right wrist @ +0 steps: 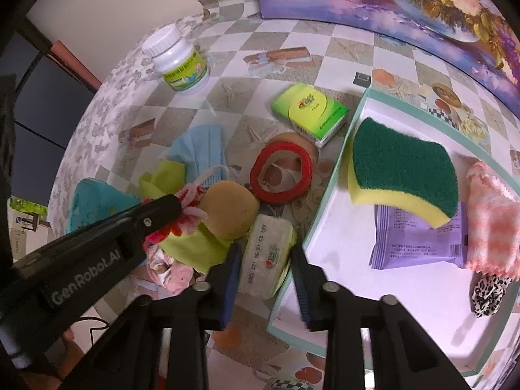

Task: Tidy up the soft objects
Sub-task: 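Carry the red scrunchie in the left tool while the right tool carries the white cylinder into the tray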

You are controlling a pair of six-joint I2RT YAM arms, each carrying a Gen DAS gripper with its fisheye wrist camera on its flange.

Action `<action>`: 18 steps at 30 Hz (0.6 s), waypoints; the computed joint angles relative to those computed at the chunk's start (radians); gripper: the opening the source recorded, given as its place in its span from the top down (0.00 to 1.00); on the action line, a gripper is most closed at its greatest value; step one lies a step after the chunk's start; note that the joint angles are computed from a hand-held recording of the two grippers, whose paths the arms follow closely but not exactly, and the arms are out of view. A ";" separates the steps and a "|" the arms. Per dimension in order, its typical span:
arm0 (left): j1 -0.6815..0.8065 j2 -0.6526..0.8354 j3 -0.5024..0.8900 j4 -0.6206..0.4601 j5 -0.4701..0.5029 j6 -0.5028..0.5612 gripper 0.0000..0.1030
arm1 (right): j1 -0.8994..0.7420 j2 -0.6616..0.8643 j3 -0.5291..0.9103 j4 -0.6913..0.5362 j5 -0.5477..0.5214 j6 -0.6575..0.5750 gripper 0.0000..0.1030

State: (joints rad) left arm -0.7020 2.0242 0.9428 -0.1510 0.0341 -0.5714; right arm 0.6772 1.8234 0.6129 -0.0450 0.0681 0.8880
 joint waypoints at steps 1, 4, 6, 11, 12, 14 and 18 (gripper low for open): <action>-0.002 -0.008 -0.004 0.004 -0.004 -0.001 0.83 | 0.000 -0.028 -0.014 0.002 0.009 0.002 0.77; -0.008 -0.041 -0.021 0.020 -0.015 0.001 0.83 | -0.003 -0.140 -0.059 -0.009 0.040 0.014 0.77; -0.018 -0.075 -0.035 0.033 -0.028 0.000 0.83 | -0.005 -0.221 -0.089 -0.030 0.061 0.023 0.77; -0.082 -0.137 -0.038 0.037 -0.073 0.012 0.83 | -0.003 -0.442 -0.133 -0.223 0.184 0.068 0.77; -0.106 -0.144 -0.032 0.036 -0.083 0.018 0.83 | -0.007 -0.481 -0.142 -0.263 0.204 0.077 0.77; -0.149 -0.138 -0.012 0.034 -0.071 0.035 0.83 | -0.013 -0.568 -0.168 -0.351 0.239 0.110 0.77; -0.229 -0.073 0.058 0.003 -0.017 0.065 0.83 | -0.023 -0.723 -0.220 -0.527 0.296 0.184 0.77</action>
State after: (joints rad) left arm -0.9314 1.9508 1.0010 -0.1477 0.0172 -0.5062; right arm 0.6541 1.1001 0.3931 -0.5720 0.3639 1.0716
